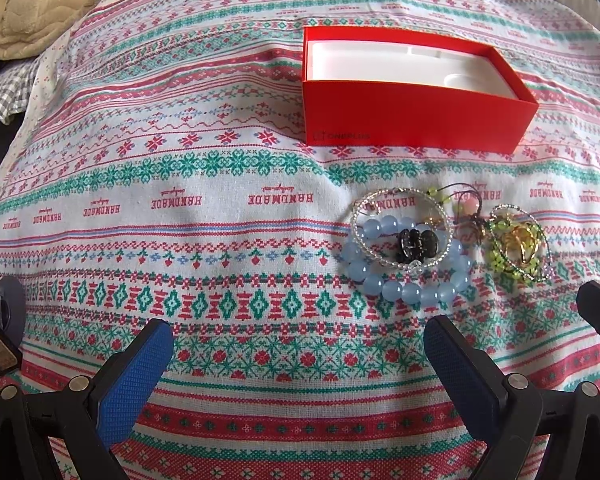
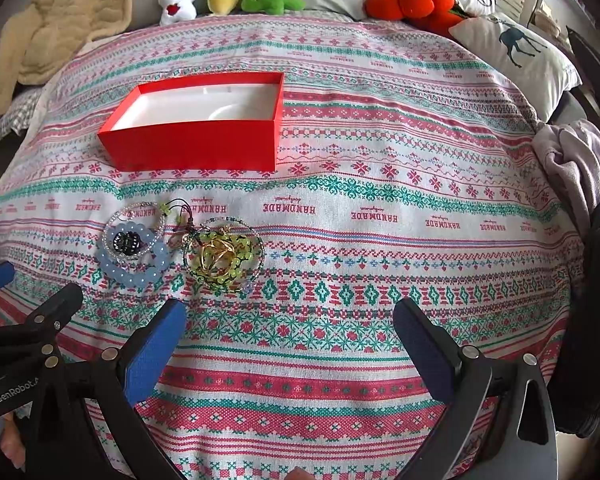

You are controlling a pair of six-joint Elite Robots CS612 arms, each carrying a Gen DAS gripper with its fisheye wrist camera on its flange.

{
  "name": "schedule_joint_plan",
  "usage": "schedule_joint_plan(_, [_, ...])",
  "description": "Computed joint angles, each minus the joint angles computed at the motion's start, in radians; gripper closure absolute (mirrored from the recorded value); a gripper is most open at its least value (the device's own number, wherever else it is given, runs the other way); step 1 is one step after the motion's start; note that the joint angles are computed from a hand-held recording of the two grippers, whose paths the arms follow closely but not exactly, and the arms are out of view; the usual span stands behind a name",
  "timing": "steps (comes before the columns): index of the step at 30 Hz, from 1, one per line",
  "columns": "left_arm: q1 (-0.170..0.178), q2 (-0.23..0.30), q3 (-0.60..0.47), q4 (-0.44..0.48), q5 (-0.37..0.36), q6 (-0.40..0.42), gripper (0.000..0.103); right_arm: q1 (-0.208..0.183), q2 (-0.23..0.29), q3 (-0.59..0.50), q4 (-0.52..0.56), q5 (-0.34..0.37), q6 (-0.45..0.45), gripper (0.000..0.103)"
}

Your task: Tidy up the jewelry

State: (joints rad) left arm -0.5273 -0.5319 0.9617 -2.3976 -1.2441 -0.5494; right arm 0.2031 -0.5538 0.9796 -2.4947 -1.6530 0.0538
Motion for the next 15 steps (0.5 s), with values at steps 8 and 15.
schedule_joint_plan(8, [0.000, -0.001, 0.001, 0.002, 0.007, 0.006, 0.000, -0.001, 0.000, -0.001, -0.001, 0.000, 0.003, 0.000])
schedule_joint_plan(15, [-0.003, -0.004, 0.008, -0.005, 0.025, 0.017, 0.000, -0.002, 0.001, -0.004, 0.008, 0.006, 0.001, 0.000])
